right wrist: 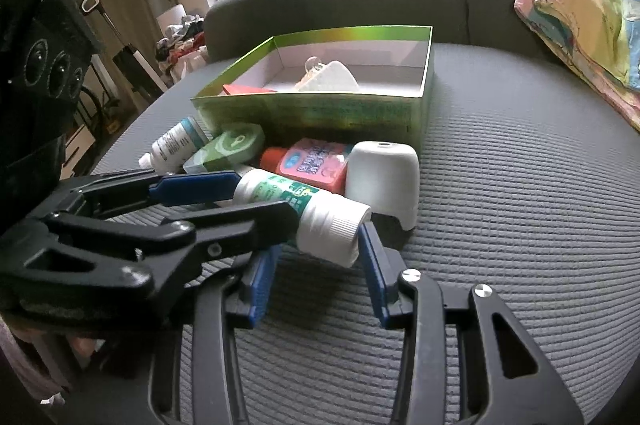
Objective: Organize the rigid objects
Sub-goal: 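Close the left gripper on the green-label bottle and lift it, then carry the green-label bottle into the green box and open the left gripper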
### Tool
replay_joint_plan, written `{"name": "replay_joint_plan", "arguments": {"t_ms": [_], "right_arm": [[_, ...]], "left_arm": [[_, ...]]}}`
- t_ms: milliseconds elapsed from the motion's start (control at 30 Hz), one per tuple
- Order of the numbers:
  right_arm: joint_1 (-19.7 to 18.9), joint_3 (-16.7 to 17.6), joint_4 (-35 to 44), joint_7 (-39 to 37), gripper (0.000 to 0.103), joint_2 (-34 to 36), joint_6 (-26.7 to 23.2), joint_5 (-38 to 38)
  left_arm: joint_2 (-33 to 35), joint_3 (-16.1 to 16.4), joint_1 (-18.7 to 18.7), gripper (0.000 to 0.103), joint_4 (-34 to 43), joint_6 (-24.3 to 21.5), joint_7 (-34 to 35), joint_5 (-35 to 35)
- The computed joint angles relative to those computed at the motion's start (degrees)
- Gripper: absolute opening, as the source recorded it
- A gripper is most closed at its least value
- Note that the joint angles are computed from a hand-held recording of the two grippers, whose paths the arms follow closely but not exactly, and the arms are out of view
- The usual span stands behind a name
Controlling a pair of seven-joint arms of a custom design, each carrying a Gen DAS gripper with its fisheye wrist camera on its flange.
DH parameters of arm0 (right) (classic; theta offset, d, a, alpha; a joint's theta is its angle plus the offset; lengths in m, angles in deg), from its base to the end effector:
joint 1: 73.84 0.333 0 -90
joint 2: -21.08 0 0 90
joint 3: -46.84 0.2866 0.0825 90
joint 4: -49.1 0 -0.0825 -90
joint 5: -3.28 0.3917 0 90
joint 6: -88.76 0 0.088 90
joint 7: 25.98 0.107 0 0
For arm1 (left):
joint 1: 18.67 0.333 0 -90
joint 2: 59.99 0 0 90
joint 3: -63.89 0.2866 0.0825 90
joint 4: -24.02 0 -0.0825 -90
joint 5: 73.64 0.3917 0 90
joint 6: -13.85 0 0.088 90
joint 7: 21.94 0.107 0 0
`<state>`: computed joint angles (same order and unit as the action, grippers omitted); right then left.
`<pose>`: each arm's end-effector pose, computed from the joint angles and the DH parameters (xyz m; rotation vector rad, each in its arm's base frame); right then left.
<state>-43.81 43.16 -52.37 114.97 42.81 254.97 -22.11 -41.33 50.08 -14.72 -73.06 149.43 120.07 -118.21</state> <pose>0.6045 0.3334 0.4000 -1.6809 1.7234 -0.4572 0.6694 -0.1097 0.4210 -1.3856 2.5493 -1.1807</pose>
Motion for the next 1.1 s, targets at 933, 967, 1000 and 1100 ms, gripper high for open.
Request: {"name": "replay_joint_plan", "arguments": {"t_ms": [933, 967, 1000, 1100], "right_arm": [[0.64, -0.72, 5.78, 1.56, 0.040, 1.70, -1.33, -2.31], [0.32, -0.42, 6.84, 0.78, 0.040, 2.15, -1.70, -1.85], [0.16, -0.31, 7.51, 0.27, 0.040, 2.42, -1.80, -1.57], [-0.54, 0.32, 10.99, -2.27, 0.040, 4.08, -2.98, -0.01]], "left_arm": [[0.58, 0.02, 0.84, 0.062, 3.71, 0.27, 1.99, -1.66], [0.86, 0.01, 0.87, 0.062, 4.37, 0.26, 1.84, -1.54], [1.34, 0.05, 0.86, 0.062, 5.48, 0.16, 1.42, -1.22], [3.00, -0.11, 1.05, 0.062, 8.49, -0.35, 0.30, -0.34]]}}
